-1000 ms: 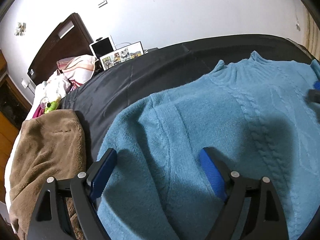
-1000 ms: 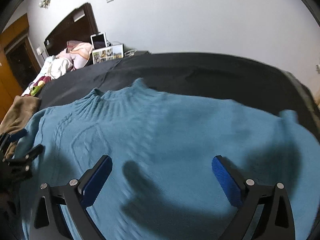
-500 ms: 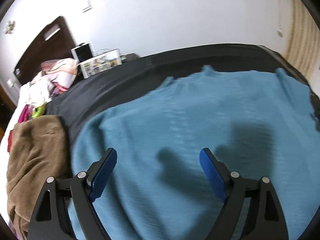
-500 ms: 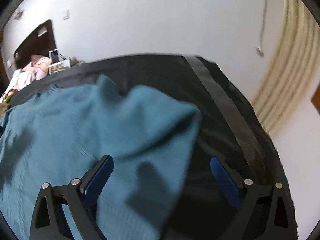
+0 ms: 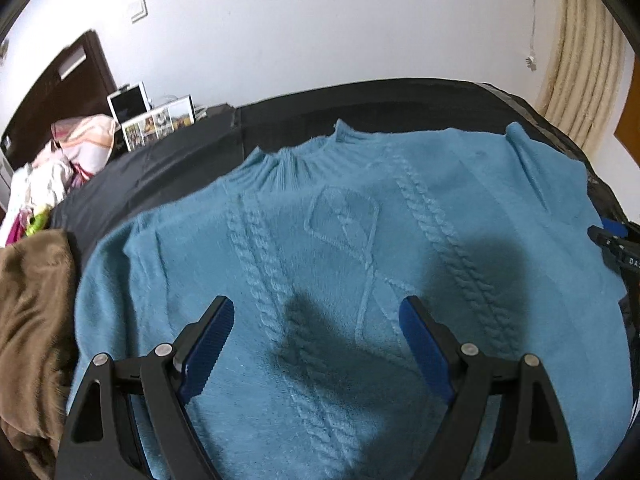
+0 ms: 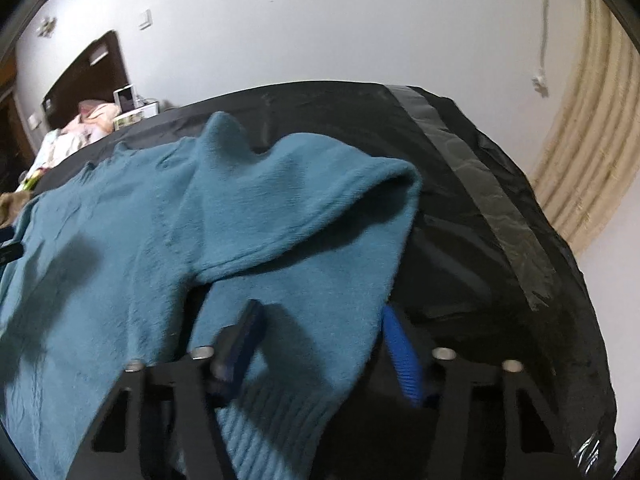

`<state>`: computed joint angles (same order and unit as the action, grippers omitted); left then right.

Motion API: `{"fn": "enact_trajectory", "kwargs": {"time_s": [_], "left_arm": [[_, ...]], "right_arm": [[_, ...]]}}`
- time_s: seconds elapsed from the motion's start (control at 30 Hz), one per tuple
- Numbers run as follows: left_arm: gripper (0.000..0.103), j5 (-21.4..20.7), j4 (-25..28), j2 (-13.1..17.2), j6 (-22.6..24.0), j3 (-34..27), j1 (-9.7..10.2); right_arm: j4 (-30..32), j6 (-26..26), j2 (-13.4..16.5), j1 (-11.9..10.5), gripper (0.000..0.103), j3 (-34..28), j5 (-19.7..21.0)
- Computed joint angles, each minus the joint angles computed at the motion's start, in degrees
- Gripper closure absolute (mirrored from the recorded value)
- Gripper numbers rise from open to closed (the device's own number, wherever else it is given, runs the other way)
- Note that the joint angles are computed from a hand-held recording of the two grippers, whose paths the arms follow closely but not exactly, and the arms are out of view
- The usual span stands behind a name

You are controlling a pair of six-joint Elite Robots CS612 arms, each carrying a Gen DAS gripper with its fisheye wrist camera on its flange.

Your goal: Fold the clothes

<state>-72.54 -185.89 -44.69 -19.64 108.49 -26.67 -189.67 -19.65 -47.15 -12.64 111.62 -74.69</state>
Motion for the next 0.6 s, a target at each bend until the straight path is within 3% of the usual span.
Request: {"fn": "enact_trajectory", "kwargs": {"time_s": [0.07, 0.13, 0.3, 0.47, 0.6], "left_arm": [[0.015, -0.46, 0.07, 0.42, -0.58, -0.14, 0.19], [0.015, -0.87, 0.10, 0.68, -0.89, -0.17, 0.34], [0.015, -1.80, -0.66, 0.92, -1.96, 0.18, 0.85], [0.015, -2.77, -1.35, 1.01, -3.01, 0.44, 1.40], [0.015, -3.56, -1.82, 1.09, -2.99, 0.60, 1.54]], "right_arm": [[-0.02, -1.01, -0.14, 0.21, 0.076, 0.27, 0.86], [-1.06, -2.10, -0.05, 0.85, 0.083, 0.46, -0.02], [-5.58, -2.60, 0.44, 2.41, 0.087, 0.78, -5.74], [-14.09, -0.81, 1.84, 4.21, 0.087, -0.74, -18.27], [-24.38, -3.08, 4.35, 6.19, 0.087, -3.46, -30.10]]}}
